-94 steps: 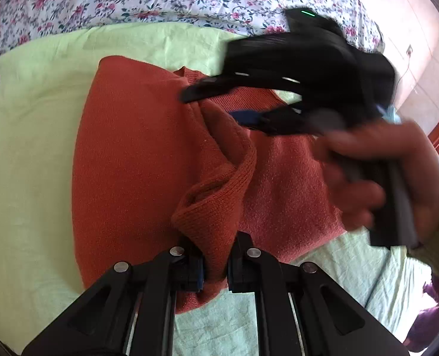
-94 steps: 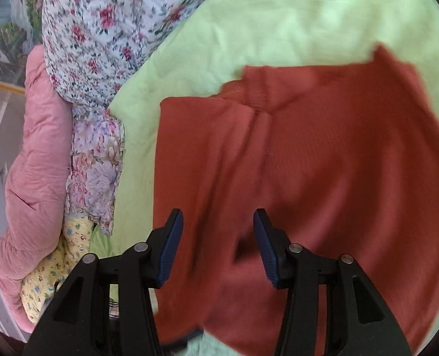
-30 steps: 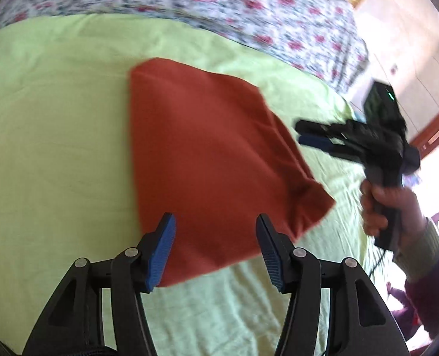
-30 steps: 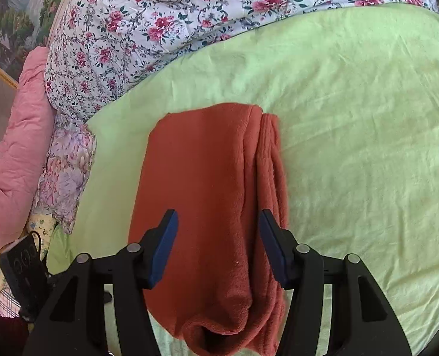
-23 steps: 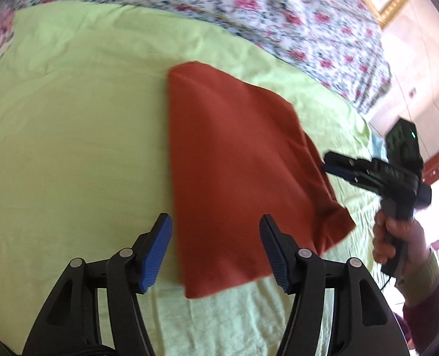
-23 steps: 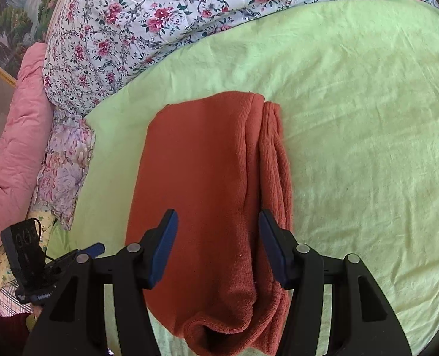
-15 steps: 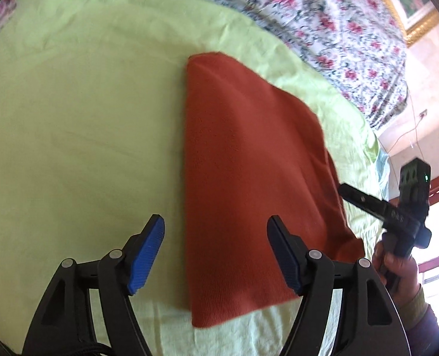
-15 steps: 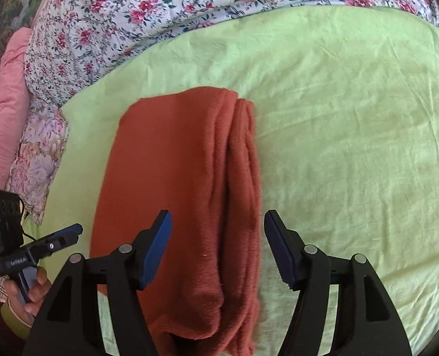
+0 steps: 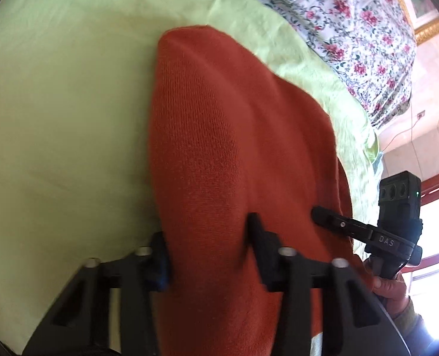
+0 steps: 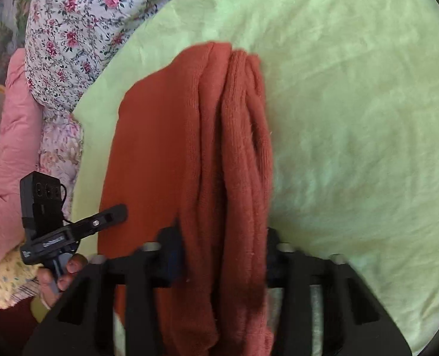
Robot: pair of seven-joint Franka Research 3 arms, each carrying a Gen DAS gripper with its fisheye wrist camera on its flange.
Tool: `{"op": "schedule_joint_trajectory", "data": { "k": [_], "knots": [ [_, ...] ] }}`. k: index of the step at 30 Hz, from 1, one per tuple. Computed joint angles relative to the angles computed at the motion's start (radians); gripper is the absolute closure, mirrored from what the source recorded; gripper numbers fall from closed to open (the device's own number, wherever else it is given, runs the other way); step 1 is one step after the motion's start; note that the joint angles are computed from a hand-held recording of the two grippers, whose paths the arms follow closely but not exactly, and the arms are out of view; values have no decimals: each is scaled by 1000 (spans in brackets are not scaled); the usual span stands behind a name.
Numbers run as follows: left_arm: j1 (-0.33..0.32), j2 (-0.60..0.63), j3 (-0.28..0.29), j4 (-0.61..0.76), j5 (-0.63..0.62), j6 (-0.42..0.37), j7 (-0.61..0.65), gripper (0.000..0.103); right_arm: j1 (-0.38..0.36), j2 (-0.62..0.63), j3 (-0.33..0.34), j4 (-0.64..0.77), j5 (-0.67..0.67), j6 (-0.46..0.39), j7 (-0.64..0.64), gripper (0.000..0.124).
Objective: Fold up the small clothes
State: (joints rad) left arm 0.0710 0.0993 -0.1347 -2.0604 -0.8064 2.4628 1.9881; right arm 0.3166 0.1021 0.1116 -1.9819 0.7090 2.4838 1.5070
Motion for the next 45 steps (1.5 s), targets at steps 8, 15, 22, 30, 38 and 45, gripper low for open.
{"op": "schedule_joint_trajectory", "data": {
  "k": [8,15,22,30,38,45],
  "knots": [
    [-1,-162,52,-94,-112,-9,125,84,32,-24,20,19,3,3,8,100],
    [11,-317,161,-212,-69,-21,133,84,86,32,65,94,87,20,-54,100],
    [31,-371,243,-313,-23,-20,115,83,138,161,98,223,51,-10,-58,100],
    [91,-258,278,-235,-78,-168,137,61,159,189,83,242,-85,-34,29,85],
    [189,-57,213,11,-66,-165,103,47,173,90,60,187,-239,39,117,76],
    [252,181,133,284,24,-173,-9,95,159,46,83,161,-134,78,72,76]
  ]
}}
